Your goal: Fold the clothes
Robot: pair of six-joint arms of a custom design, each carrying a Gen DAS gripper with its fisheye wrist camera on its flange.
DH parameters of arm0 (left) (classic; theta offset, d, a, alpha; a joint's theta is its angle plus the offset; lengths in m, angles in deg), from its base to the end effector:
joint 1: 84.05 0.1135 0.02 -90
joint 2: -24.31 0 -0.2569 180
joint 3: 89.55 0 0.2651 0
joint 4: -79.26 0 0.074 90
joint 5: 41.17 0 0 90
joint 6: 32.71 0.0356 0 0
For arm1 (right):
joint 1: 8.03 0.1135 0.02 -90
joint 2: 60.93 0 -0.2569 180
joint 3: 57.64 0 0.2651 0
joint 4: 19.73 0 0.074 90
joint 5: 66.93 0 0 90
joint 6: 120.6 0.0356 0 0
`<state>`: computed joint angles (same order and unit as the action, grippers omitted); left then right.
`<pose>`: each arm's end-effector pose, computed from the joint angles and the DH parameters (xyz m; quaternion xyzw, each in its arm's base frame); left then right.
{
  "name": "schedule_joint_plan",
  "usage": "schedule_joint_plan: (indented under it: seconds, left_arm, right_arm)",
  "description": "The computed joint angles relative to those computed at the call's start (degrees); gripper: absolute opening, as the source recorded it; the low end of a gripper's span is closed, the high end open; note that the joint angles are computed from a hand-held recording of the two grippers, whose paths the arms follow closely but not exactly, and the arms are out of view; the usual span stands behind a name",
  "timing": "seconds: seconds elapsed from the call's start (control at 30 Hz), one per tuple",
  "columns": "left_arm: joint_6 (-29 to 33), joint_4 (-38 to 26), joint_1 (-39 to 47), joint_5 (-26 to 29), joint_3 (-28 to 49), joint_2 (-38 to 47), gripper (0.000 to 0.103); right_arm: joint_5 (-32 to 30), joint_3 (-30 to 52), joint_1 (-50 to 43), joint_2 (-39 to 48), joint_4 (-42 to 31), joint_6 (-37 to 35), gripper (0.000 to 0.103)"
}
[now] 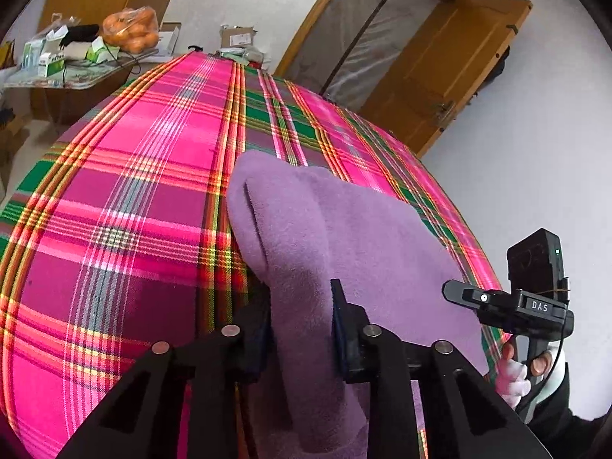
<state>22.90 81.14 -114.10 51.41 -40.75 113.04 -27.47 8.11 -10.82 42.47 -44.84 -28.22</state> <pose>0.2622 -0.1536 0.1327 -0.0242 0.8985 -0.2506 0.3596 0.3346 0.0112 0.1156 -0.0608 0.8825 0.4141 0.2144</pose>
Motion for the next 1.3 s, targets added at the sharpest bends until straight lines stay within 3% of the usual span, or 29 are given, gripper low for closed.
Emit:
schedule_joint_plan:
  seconds: [0.23, 0.4, 0.7, 0.87, 1.0, 1.13, 1.2, 1.3]
  left_arm:
    - [4.6, -4.9, 2.21, 0.24, 2.2, -4.65, 0.023]
    - [11.21, -10.33, 6.94, 1.14, 9.22, -3.91, 0.023]
    - [17.75, -17.56, 18.33, 6.42, 30.47, 13.56, 0.023]
    - [17.42, -22.22, 22.31, 9.4, 46.5, 27.14, 0.023]
    - [15.74, -23.1, 23.6, 11.0, 54.37, 35.41, 0.023]
    - [12.24, -21.91, 25.73, 15.21, 54.73, 38.44, 0.027]
    - [10.25, -19.35, 27.05, 16.75, 50.48, 35.67, 0.027]
    - [8.73, -13.86, 27.17, 13.45, 42.61, 29.43, 0.025]
  right_arm:
    - [-0.97, 3.49, 1.59, -3.36, -3.05, -0.86, 0.03]
    - [0.79, 12.76, 5.19, -0.25, -4.96, 0.54, 0.03]
    - [4.32, 39.4, 12.07, 17.79, -7.9, 8.65, 0.03]
    - [7.1, 56.54, 13.89, 29.33, -13.17, 10.01, 0.03]
    - [7.55, 70.68, 14.02, 39.49, -17.54, 12.77, 0.033]
    - [4.14, 78.66, 12.56, 47.42, -18.34, 17.62, 0.042]
    - [3.8, 73.51, 11.89, 45.01, -13.08, 19.69, 0.043]
    - [6.27, 65.71, 11.59, 39.8, -7.19, 20.06, 0.043]
